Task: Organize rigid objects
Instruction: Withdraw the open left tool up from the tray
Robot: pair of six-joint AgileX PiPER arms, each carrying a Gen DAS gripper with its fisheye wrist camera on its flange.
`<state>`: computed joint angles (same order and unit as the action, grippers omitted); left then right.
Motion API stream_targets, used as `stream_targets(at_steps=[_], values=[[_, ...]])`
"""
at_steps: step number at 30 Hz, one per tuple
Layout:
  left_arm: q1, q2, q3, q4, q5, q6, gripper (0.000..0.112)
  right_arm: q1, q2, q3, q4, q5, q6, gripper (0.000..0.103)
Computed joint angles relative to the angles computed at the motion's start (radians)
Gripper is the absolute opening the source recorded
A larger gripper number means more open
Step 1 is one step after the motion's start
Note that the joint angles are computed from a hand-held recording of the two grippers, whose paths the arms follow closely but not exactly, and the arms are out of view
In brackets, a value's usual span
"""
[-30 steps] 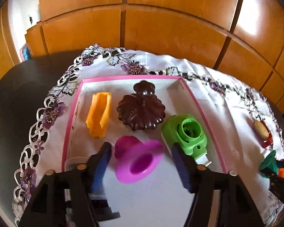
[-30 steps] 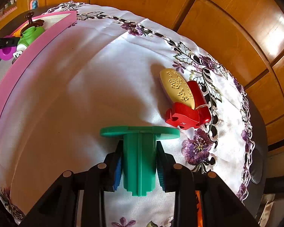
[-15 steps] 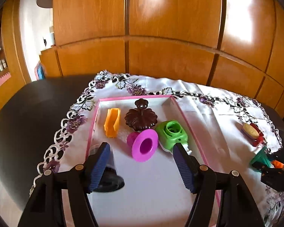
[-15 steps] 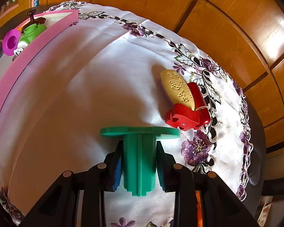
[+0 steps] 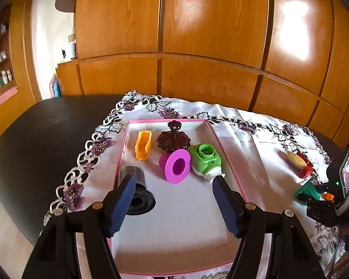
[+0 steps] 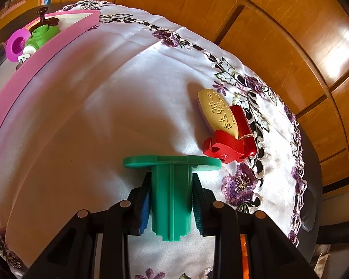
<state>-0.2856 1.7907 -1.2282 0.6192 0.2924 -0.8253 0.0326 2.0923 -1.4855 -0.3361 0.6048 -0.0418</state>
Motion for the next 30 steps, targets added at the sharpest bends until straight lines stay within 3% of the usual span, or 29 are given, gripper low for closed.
stream_targets(at_steps=[8, 21, 30], values=[[0.017, -0.031, 0.046, 0.062, -0.013, -0.097, 0.07, 0.0, 0.004, -0.009, -0.001, 0.008, 0.008, 0.03], [0.063, -0.053, 0.103, 0.074, -0.017, -0.114, 0.07, 0.011, 0.005, -0.009, -0.029, 0.02, 0.043, 0.03], [0.097, -0.055, 0.133, 0.058, -0.022, -0.107, 0.069, -0.016, -0.002, -0.035, 0.189, 0.061, -0.122, 0.03]])
